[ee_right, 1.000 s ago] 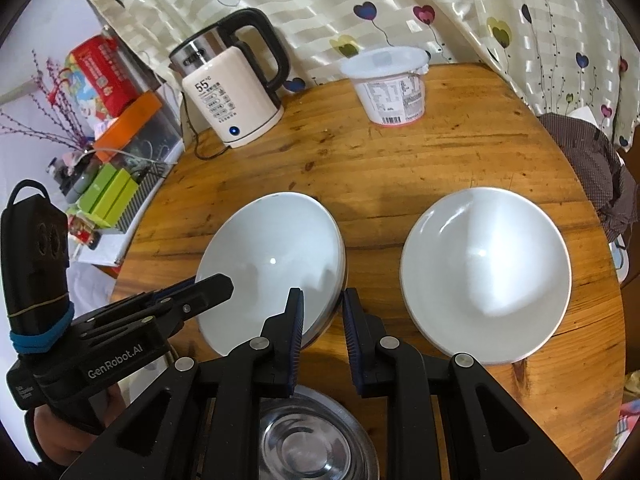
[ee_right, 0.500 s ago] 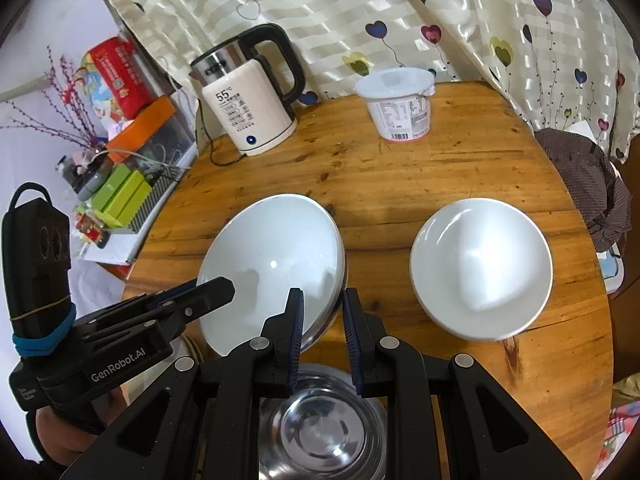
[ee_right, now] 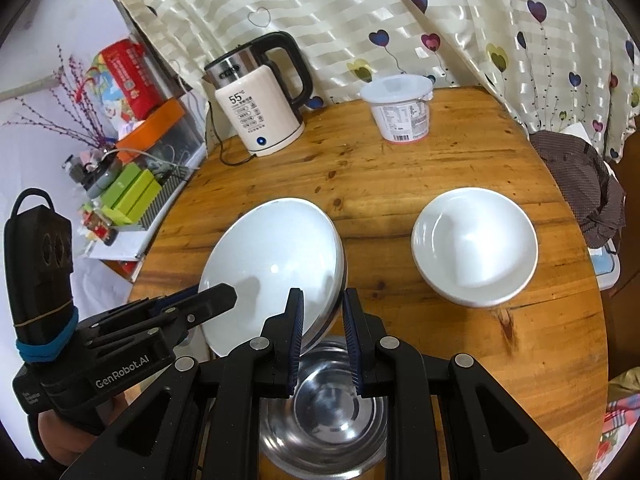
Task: Organize plates and bowls
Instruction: 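Carry the white bowl over the steel bowl and lower it inside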
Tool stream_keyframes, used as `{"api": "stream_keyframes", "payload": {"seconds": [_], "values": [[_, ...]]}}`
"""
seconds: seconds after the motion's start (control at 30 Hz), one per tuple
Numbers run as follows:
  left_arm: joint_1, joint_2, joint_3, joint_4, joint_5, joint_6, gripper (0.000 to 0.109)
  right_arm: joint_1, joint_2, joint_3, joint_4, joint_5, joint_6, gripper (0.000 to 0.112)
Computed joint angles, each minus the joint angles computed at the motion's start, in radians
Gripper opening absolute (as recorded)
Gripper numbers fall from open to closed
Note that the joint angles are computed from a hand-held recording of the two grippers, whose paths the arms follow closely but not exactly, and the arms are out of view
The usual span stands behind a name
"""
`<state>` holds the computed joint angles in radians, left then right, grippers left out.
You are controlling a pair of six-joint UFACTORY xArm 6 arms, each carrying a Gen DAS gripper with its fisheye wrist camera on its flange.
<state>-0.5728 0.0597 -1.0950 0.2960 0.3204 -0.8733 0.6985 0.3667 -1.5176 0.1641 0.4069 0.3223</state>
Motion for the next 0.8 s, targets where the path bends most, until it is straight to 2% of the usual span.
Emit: {"api": "stream_keyframes", "payload": {"seconds": [0.47,0.8], "values": [[-0.048,-0.061,0.053,0.09,0.039,-0.101,0.023,0.021,-0.109,0.157,0.034,-0.06,-0.007,0.019],[-0.078,-0.072,0.078,0.085,0.05,-0.117,0.023,0.031,-0.162,0.244,0.055,-0.078,-0.004,0.019]]}}
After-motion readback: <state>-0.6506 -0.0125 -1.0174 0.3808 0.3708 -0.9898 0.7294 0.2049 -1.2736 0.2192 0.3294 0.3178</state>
